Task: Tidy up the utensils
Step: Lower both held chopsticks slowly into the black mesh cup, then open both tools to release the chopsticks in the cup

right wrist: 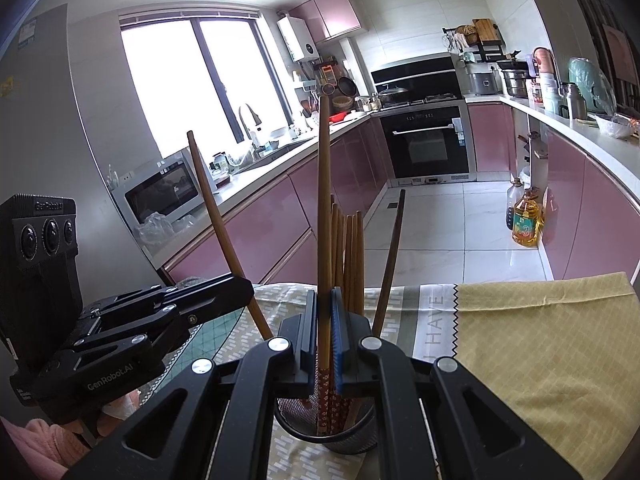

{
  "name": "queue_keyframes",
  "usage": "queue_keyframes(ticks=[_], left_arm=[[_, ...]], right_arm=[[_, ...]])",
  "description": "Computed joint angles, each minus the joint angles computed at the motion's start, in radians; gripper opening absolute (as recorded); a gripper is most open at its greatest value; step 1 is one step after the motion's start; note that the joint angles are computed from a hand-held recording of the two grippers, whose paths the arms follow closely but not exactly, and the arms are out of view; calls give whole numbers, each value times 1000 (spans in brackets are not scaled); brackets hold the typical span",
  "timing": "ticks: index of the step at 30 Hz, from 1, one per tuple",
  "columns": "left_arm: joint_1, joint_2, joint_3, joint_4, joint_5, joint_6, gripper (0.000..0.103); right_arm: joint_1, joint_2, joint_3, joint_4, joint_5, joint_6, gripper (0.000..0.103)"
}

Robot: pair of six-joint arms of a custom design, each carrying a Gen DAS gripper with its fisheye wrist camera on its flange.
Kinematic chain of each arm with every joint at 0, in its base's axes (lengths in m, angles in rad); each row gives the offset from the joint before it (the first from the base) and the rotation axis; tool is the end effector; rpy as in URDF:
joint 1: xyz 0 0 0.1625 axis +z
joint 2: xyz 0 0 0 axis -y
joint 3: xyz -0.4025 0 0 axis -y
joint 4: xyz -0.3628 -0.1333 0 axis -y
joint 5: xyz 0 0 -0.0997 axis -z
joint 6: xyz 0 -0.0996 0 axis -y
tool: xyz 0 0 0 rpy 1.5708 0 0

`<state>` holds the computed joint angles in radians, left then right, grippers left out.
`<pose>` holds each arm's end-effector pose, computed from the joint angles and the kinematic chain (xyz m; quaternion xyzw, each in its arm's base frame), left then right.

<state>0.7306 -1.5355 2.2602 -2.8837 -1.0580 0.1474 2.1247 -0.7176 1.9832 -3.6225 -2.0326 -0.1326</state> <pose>-0.1890 -0.4139 0.3074 0.3741 0.8500 -0.3462 0.1331 0.3627 -0.4174 0.0887 0.2201 -0.8763 0.4088 0.1288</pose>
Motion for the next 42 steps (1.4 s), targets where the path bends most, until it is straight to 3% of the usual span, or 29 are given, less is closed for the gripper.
queue_keyframes(ticks=[42], left_arm=[[45, 48, 8, 44, 1, 0, 8]], right_arm=[[-37, 37, 15, 27, 12, 46, 6]])
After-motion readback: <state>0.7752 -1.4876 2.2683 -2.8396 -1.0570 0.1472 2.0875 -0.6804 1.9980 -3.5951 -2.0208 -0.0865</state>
